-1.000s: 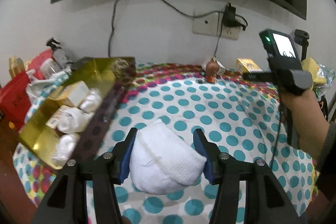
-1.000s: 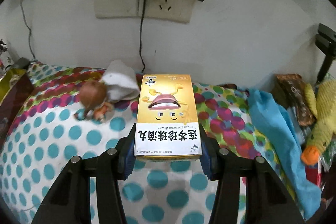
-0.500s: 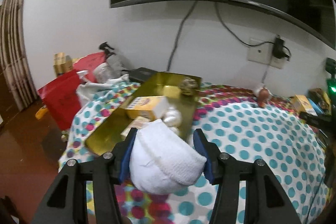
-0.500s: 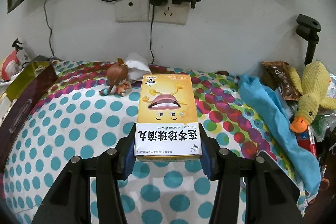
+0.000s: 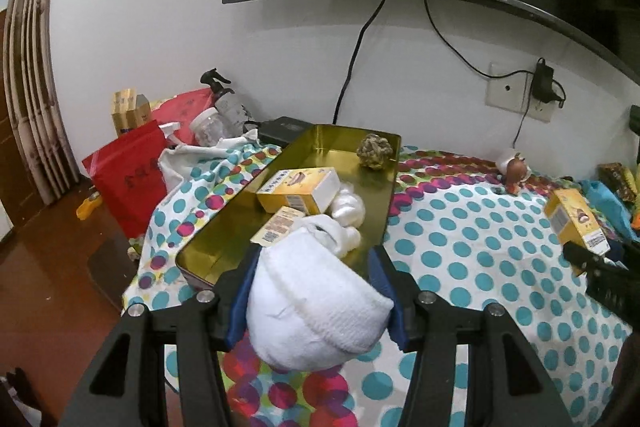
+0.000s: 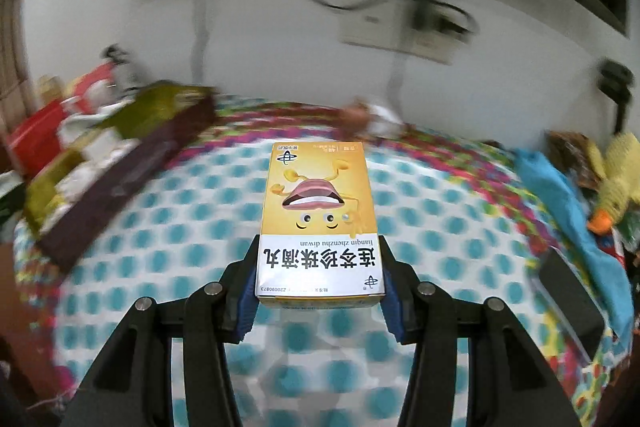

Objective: Organize objects
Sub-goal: 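Carry the white bundle into the gold tin and open the left gripper, then lower the yellow medicine box into the gold tin and open the right gripper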

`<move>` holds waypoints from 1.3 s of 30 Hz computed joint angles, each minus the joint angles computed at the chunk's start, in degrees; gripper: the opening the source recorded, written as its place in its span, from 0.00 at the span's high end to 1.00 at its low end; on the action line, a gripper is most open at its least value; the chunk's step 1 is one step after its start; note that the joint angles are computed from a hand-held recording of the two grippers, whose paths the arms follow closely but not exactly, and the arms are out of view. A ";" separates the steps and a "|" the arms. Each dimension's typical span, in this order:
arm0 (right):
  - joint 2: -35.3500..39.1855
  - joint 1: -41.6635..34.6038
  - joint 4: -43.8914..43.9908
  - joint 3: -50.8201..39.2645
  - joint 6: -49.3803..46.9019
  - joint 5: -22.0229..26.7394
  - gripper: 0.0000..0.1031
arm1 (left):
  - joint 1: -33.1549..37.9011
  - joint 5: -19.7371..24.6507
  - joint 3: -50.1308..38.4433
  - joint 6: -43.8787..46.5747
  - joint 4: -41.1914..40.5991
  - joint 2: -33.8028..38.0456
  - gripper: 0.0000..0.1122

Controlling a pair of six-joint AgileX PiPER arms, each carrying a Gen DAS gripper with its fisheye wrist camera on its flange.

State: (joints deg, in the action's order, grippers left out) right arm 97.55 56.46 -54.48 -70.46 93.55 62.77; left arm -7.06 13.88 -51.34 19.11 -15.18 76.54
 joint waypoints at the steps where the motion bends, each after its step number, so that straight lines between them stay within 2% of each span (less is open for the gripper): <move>1: 1.75 0.79 0.00 -2.60 -0.93 -0.10 0.54 | 0.20 0.45 -0.81 -0.65 1.01 0.62 0.51; 4: 6.30 1.81 0.44 -9.37 -3.30 -0.96 0.54 | 0.94 -0.05 -3.07 1.49 -0.26 2.31 0.51; 8: 10.75 2.92 1.23 -15.12 -5.08 -1.60 0.53 | 1.61 3.63 -13.84 2.88 -1.41 9.44 0.51; 10: 11.52 3.02 1.74 -15.58 -4.93 -2.32 0.54 | 0.65 6.43 -21.03 -1.86 4.21 14.45 0.51; 14: 12.36 3.38 2.36 -15.80 -5.01 -2.68 0.53 | -1.84 15.77 -37.70 -12.70 15.64 25.69 0.51; 16: 12.13 3.35 2.50 -15.55 -5.70 -2.60 0.53 | -2.00 22.26 -47.25 -13.26 14.46 31.68 0.49; 20: 11.87 2.52 3.46 -16.06 -8.34 -2.74 0.53 | -3.20 26.42 -58.01 -17.36 18.51 39.05 0.44; 21: 11.94 2.41 3.50 -16.27 -8.80 -2.60 0.53 | -3.30 27.30 -60.19 -17.92 18.91 40.50 0.43; 24: 12.19 1.70 3.66 -17.15 -10.38 -2.56 0.53 | -2.57 29.54 -65.29 -17.35 16.34 43.83 0.21; 27: 12.89 0.96 3.81 -18.68 -11.44 -2.57 0.53 | -1.28 26.76 -62.36 -15.02 12.00 41.83 0.19; 31: 15.21 0.30 3.89 -23.32 -14.06 -2.21 0.53 | 1.69 22.14 -52.93 -9.72 5.76 34.99 0.18; 34: 18.21 -0.34 4.49 -29.48 -17.65 -1.43 0.53 | 6.50 17.21 -39.09 2.13 -6.01 25.64 0.18; 37: 22.07 -1.08 5.61 -37.18 -22.09 -0.29 0.53 | 10.82 13.87 -24.54 10.44 -12.17 15.72 0.18; 39: 27.36 -1.96 7.53 -47.14 -27.73 1.89 0.53 | 12.95 11.46 -15.99 13.15 -13.37 10.25 0.18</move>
State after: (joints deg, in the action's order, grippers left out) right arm 124.90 54.50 -46.95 -117.60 65.83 64.67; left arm 5.89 25.34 -67.33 32.26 -28.55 86.79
